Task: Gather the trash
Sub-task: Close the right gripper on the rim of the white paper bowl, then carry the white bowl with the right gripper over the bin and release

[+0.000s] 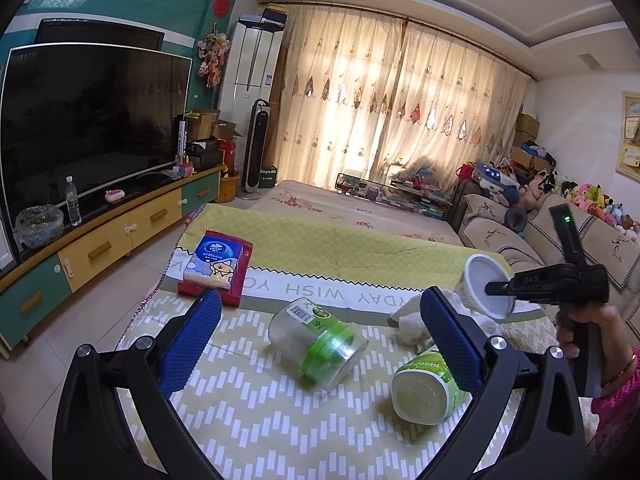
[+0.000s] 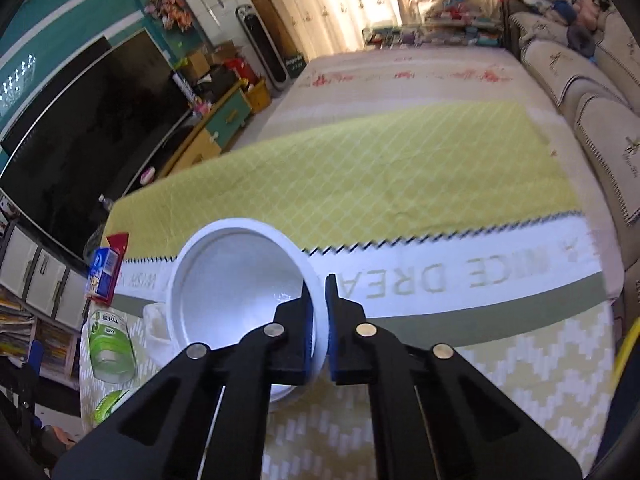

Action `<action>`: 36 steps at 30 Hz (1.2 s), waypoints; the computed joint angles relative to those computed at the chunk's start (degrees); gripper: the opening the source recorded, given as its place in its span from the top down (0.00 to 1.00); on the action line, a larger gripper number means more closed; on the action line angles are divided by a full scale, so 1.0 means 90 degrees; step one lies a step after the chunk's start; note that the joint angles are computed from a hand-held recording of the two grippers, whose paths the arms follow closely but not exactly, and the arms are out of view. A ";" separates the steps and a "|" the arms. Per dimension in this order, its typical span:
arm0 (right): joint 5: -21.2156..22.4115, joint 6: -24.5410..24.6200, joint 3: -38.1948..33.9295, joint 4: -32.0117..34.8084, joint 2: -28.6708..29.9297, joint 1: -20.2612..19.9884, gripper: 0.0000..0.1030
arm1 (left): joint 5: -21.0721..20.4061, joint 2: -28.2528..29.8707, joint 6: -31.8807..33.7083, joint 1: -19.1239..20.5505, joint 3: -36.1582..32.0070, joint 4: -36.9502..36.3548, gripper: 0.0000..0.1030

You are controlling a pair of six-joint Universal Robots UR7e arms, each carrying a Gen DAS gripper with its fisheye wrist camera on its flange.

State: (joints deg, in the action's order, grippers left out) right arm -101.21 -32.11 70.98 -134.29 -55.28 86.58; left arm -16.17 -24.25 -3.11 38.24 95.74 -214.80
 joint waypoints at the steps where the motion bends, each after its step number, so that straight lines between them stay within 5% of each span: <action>1: 0.0036 -0.0020 0.0042 -0.0069 -0.0062 -0.0018 0.94 | 0.0001 0.0006 0.0040 -0.0002 -0.0008 -0.0026 0.05; 10: 0.0354 -0.0091 0.0531 -0.0550 -0.1107 -0.0765 0.94 | 0.0007 0.0121 0.0369 -0.0041 -0.0155 -0.0013 0.05; 15: 0.0079 0.0086 0.0629 -0.1064 -0.1521 -0.1441 0.94 | -0.0304 0.0141 0.0450 -0.0061 -0.0149 0.0090 0.05; 26: -0.0617 0.0649 -0.0020 -0.1250 -0.1279 -0.2258 0.91 | -0.1005 0.0260 0.0568 -0.0085 -0.0244 0.0588 0.05; 27: -0.0677 0.0668 -0.0064 -0.1236 -0.1252 -0.2289 0.90 | -0.1039 0.0259 0.0505 -0.0087 -0.0265 0.0680 0.05; 29: -0.0657 0.0789 -0.0093 -0.1245 -0.1237 -0.2352 0.69 | -0.1157 0.0196 0.0237 -0.0092 -0.0248 0.0932 0.05; 36: -0.0546 0.0532 0.0217 -0.1592 -0.1445 -0.2370 0.62 | -0.1945 -0.0362 -0.1357 0.0003 -0.0345 0.3119 0.05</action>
State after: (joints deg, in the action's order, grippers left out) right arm -106.12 -27.33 72.93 -148.62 -68.28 65.25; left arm -33.67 -27.50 -15.32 38.26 92.64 -186.73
